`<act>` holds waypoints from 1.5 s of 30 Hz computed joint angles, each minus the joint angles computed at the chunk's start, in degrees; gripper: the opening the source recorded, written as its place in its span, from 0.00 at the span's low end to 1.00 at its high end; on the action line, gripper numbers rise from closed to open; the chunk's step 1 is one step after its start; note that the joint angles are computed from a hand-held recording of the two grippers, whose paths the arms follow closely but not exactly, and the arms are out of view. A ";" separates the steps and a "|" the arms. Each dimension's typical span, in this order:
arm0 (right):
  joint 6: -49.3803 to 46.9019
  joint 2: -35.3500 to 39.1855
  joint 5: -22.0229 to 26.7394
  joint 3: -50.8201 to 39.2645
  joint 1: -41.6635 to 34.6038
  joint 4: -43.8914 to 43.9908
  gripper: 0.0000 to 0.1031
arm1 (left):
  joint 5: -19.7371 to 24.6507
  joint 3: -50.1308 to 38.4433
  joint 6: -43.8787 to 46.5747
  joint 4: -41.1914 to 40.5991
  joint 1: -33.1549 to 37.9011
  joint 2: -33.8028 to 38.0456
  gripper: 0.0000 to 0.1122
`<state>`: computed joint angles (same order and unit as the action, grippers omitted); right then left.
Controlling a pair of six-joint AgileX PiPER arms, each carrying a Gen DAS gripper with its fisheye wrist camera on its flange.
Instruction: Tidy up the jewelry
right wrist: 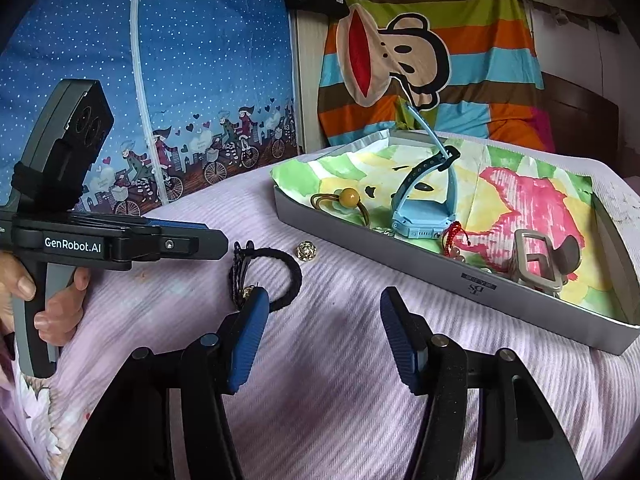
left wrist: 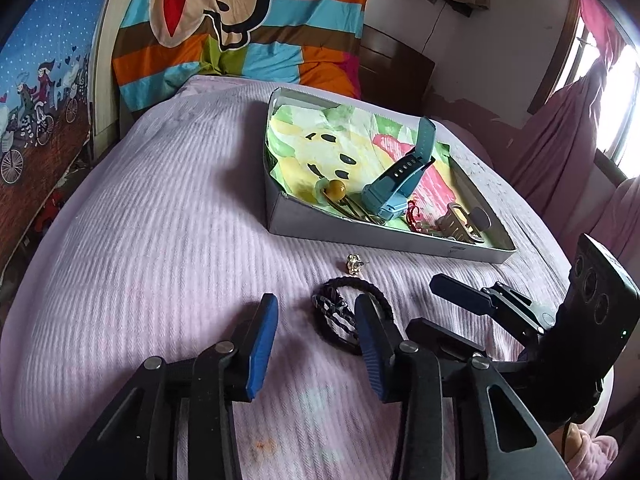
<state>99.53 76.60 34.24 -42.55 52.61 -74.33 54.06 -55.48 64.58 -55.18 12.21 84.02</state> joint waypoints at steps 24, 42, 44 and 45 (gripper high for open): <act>-10.02 4.52 -8.91 -3.87 -6.53 8.35 0.39 | 5.19 -3.12 -0.90 -2.35 1.47 5.89 0.08; -23.85 8.32 -7.94 -9.23 -7.63 19.96 0.06 | 6.74 1.55 7.70 -7.96 4.76 3.73 0.06; -20.99 7.75 -7.90 -8.29 -7.28 17.51 0.05 | 7.54 1.85 8.64 -8.90 5.44 3.78 0.06; -19.14 7.66 -7.83 -7.90 -7.17 15.87 0.05 | 7.93 2.03 9.13 -9.43 5.84 3.80 0.06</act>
<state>80.39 84.26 26.41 -50.45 45.44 -58.46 61.99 -53.45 73.71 -64.61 18.05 87.82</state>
